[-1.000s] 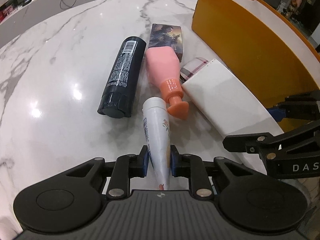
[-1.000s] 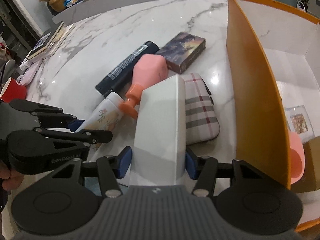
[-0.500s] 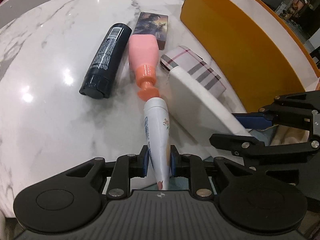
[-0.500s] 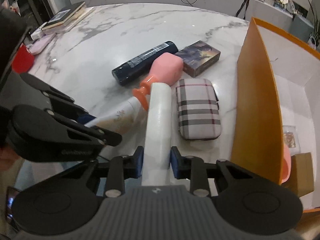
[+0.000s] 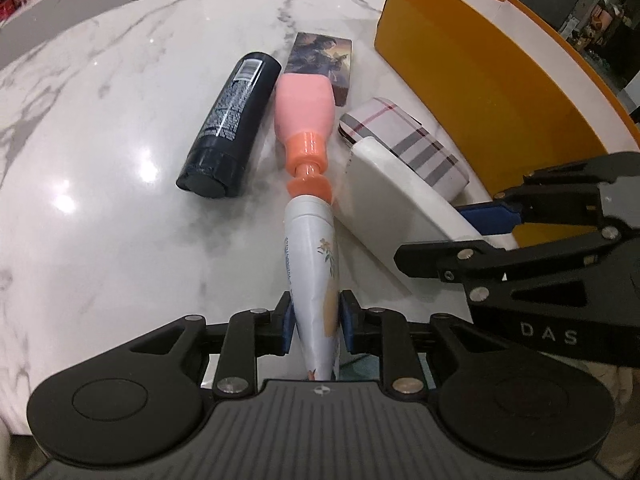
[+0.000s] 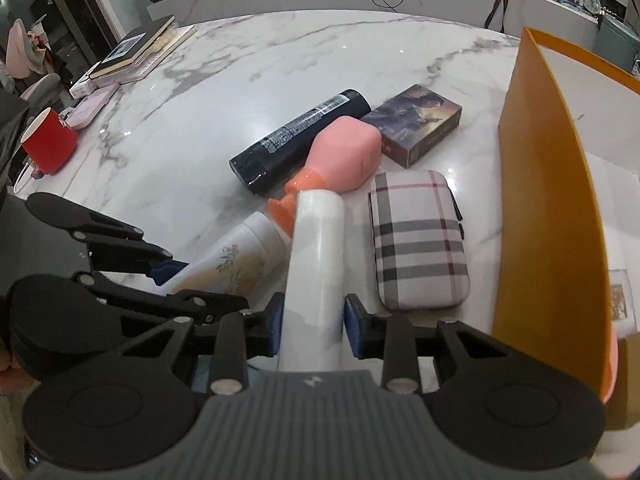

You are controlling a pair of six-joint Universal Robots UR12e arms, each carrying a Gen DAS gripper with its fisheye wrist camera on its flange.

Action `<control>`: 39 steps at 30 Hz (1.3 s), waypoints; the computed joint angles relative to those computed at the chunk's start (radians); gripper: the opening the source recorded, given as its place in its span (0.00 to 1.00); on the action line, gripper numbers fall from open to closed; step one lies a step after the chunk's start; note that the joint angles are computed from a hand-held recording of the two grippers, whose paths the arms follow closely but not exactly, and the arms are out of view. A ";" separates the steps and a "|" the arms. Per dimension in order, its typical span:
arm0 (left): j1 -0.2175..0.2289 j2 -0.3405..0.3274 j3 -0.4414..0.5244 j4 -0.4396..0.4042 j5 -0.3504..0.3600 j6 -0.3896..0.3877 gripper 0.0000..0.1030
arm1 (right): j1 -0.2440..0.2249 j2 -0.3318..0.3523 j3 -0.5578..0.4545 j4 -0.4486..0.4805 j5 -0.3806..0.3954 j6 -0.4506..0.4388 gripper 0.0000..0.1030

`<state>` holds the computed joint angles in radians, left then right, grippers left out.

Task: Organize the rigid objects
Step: 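Grasp the white lotion tube with the left tool while the right tool grasps the white box, then carry the lotion tube and white box over the orange box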

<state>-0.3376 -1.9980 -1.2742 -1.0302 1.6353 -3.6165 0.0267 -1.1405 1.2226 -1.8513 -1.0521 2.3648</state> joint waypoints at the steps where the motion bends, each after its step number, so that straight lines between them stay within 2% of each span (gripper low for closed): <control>1: 0.001 0.002 -0.004 0.007 -0.004 0.001 0.24 | 0.000 0.002 -0.002 0.001 0.003 0.005 0.30; 3: 0.002 0.005 -0.014 0.028 -0.010 0.002 0.23 | -0.001 0.004 -0.002 -0.002 0.006 0.007 0.29; 11: -0.007 0.007 0.000 0.025 0.011 -0.016 0.21 | -0.009 -0.014 0.017 -0.040 0.026 -0.001 0.27; 17: -0.019 0.013 0.021 0.036 0.042 -0.028 0.21 | -0.028 -0.030 0.011 -0.038 0.084 -0.004 0.26; 23: -0.041 0.009 0.071 0.049 0.110 -0.010 0.21 | -0.053 -0.049 0.005 -0.072 0.159 0.007 0.26; 32: -0.070 -0.055 0.223 0.063 0.184 0.063 0.21 | -0.104 -0.047 -0.048 -0.126 0.245 0.042 0.26; 39: -0.086 -0.169 0.413 0.050 0.159 0.165 0.21 | -0.145 -0.010 -0.130 -0.156 0.217 0.077 0.26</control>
<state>-0.4237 -2.1670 -0.8611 -0.9798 1.7941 -3.4516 -0.1184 -1.1501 1.0930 -2.0076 -0.8349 2.4416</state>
